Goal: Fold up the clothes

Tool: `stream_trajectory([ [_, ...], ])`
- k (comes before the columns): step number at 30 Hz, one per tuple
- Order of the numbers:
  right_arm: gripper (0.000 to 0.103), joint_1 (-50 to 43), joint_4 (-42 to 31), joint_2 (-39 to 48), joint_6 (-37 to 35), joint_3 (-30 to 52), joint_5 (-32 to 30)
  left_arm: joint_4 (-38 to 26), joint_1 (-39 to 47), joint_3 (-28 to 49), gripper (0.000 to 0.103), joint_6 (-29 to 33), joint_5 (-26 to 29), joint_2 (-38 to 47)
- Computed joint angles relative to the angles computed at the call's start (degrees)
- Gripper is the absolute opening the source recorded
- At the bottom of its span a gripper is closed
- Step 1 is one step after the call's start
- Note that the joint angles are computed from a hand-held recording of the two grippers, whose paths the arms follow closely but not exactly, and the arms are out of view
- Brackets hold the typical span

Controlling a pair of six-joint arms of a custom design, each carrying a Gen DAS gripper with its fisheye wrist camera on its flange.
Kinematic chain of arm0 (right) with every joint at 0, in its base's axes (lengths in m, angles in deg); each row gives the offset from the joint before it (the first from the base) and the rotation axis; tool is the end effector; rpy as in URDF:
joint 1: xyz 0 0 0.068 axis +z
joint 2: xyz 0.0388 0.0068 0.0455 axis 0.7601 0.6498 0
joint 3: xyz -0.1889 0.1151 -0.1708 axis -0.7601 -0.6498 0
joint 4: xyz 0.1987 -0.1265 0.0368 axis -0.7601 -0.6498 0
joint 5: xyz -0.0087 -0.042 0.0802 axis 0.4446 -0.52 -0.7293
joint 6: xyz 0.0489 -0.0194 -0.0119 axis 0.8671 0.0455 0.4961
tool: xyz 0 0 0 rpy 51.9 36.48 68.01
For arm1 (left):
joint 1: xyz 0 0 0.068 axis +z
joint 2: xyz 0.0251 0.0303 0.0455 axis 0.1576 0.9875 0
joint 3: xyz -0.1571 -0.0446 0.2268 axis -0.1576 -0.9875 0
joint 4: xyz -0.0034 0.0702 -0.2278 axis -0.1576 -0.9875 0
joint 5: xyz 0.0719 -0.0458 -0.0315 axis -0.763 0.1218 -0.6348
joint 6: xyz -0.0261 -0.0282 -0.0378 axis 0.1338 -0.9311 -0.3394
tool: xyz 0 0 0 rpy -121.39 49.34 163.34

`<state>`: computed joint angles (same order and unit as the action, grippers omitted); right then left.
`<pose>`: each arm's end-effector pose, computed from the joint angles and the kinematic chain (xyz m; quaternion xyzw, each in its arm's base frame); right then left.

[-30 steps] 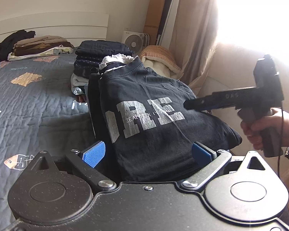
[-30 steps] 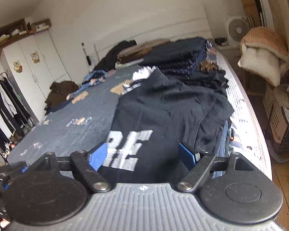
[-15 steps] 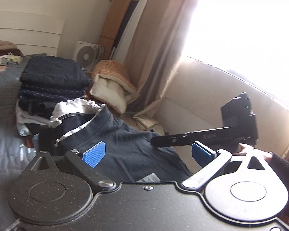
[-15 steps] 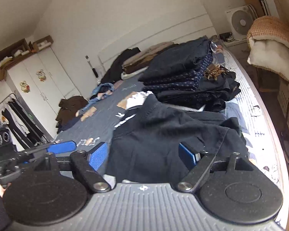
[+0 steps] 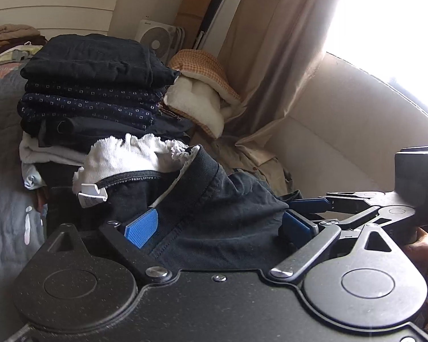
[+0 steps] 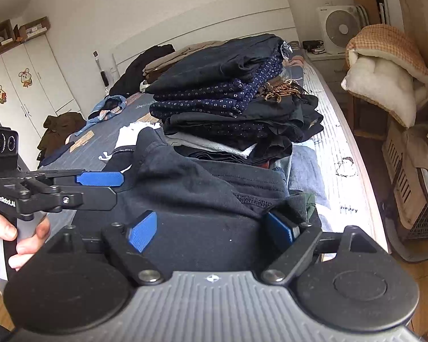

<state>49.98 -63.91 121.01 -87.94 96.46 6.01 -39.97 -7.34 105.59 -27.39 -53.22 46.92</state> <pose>0.2739 0.0242 0.2489 -0.1891 0.8638 0.2723 0.3795 0.3474 -0.1092 0.1882 0.0478 0.8702 -0.2137 0.4414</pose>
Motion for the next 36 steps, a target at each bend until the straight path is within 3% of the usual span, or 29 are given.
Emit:
stream_trajectory([
  [5, 0.087, 0.2, 0.5, 3.4, -1.3, 1.6, 0.8, -2.9, 0.4, 4.7, 0.094, -1.4, -1.4, 3.4],
  [11, 0.087, -4.3, -3.8, -4.3, 2.4, 1.1, -2.9, -1.2, -1.4, -0.6, 0.095, -3.4, -4.5, -3.7],
  [17, 0.089, -7.7, -14.3, -19.4, 0.6, -1.3, -8.1, -7.4, -10.9, -9.4, 0.101, -5.3, -22.8, -19.8],
  [19, 0.094, -4.7, -17.9, -25.8, 1.4, -2.4, -1.1, -10.7, -15.5, -11.7, 0.102, -7.2, -28.6, -23.9],
  [22, 0.095, 1.2, -21.3, -32.7, 3.9, -4.2, 9.0, -16.8, -23.9, -13.8, 0.102, -11.6, -36.6, -28.0],
  [32, 0.095, 10.0, -30.8, -49.2, 11.6, -6.4, 17.4, -35.5, -45.7, -11.9, 0.102, -31.5, -53.5, -29.6],
  [36, 0.095, 26.9, -35.3, -53.3, 19.9, -4.4, 33.0, -45.5, -51.8, -8.2, 0.102, -39.5, -57.6, -28.3],
])
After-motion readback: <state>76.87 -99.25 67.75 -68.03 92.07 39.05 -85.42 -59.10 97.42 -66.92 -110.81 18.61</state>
